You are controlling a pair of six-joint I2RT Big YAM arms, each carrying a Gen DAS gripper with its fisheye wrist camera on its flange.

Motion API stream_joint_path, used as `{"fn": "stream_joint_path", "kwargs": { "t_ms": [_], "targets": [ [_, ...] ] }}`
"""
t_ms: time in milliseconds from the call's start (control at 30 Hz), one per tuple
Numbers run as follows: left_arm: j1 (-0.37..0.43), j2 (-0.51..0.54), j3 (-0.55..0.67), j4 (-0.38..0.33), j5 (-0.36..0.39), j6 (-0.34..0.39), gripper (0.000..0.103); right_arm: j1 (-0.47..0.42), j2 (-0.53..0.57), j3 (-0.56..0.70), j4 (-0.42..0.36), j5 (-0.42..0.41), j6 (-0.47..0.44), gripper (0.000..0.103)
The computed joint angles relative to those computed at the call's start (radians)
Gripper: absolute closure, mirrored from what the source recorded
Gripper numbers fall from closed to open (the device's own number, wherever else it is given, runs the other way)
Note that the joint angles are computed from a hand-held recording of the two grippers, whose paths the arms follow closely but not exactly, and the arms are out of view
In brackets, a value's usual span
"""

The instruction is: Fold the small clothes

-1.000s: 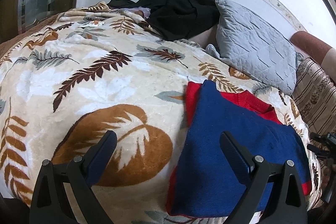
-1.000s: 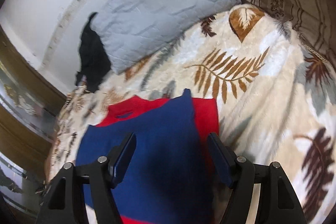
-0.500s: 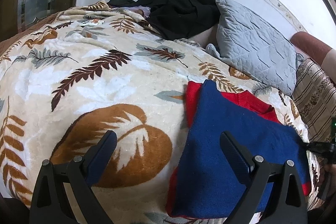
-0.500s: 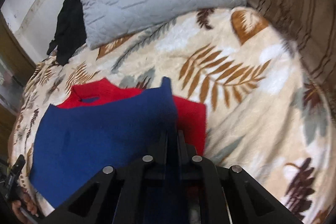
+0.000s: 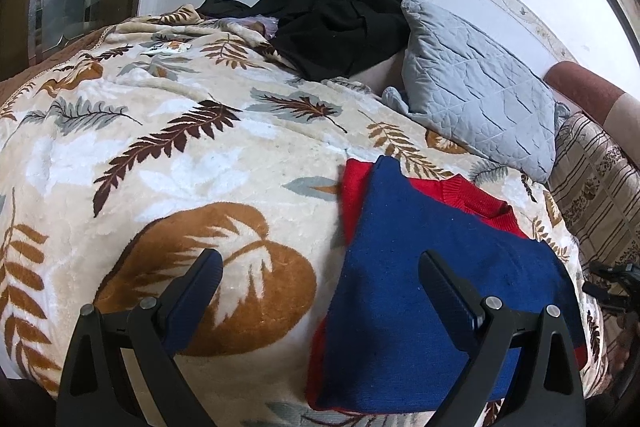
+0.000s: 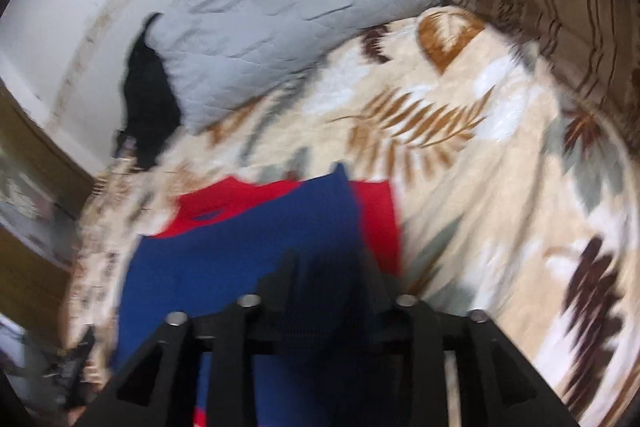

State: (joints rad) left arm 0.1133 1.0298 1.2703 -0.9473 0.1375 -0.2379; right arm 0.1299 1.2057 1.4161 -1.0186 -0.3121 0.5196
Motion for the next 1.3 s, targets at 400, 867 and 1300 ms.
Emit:
{"fn": "stream_joint_path", "kwargs": {
  "t_ms": [400, 867, 1300],
  "targets": [
    [-0.024, -0.004, -0.008, -0.005, -0.058, 0.021, 0.005, 0.010, -0.096, -0.119, 0.049, -0.071, 0.093, 0.036],
    [-0.023, -0.013, -0.011, -0.008, -0.073, 0.035, 0.005, 0.055, -0.176, -0.218, 0.062, -0.062, 0.136, 0.035],
    [-0.024, -0.012, -0.012, -0.001, -0.051, 0.034, 0.005, 0.075, -0.391, -0.414, 0.209, -0.101, 0.349, 0.035]
  ]
}}
